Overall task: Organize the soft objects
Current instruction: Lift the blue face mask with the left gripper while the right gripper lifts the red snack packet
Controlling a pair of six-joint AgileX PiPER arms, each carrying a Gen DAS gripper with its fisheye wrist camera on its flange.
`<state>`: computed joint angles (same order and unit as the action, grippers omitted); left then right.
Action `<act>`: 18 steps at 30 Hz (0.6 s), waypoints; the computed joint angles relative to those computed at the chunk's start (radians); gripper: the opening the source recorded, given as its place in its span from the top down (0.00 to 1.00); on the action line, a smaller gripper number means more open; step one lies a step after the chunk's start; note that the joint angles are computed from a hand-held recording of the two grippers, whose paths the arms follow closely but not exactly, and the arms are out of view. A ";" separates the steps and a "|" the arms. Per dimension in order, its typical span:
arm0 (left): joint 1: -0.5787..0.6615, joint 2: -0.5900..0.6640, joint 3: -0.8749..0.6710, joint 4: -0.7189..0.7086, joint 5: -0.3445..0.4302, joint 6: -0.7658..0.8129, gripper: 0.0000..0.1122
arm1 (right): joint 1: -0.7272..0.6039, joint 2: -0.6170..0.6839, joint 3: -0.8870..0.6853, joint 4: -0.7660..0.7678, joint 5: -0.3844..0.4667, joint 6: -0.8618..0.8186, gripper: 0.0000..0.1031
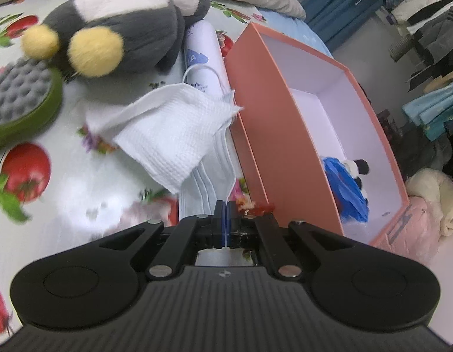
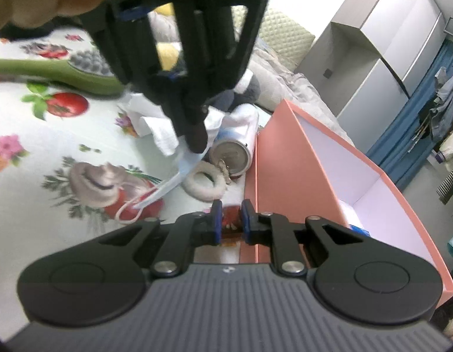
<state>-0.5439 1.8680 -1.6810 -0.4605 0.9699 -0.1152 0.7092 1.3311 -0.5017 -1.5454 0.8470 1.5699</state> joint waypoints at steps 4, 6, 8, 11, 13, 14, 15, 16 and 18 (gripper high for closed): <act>-0.008 -0.135 0.173 -0.006 -0.066 -0.011 0.99 | 0.044 -0.097 0.011 0.109 -0.016 -0.091 0.97; -0.006 -0.207 0.264 -0.023 -0.101 -0.021 0.99 | 0.030 -0.147 0.011 0.169 -0.040 -0.157 0.97; -0.007 -0.285 0.356 -0.030 -0.136 -0.041 0.99 | 0.031 -0.203 0.026 0.225 -0.057 -0.203 0.97; 0.002 -0.405 0.504 -0.070 -0.197 -0.049 0.99 | 0.032 -0.295 0.041 0.338 -0.063 -0.290 0.97; 0.010 -0.494 0.612 -0.112 -0.243 -0.059 1.00 | 0.015 -0.339 0.053 0.378 -0.088 -0.322 0.97; 0.004 -0.539 0.665 -0.113 -0.268 -0.079 1.00 | 0.011 -0.368 0.058 0.407 -0.095 -0.351 0.97; -0.002 -0.577 0.711 -0.109 -0.291 -0.099 1.00 | 0.019 -0.385 0.060 0.429 -0.090 -0.367 0.97; -0.009 -0.622 0.765 -0.111 -0.318 -0.126 1.00 | 0.013 -0.402 0.060 0.455 -0.098 -0.393 0.96; -0.011 -0.705 0.864 -0.126 -0.358 -0.165 1.00 | -0.026 -0.445 0.069 0.512 -0.151 -0.453 0.96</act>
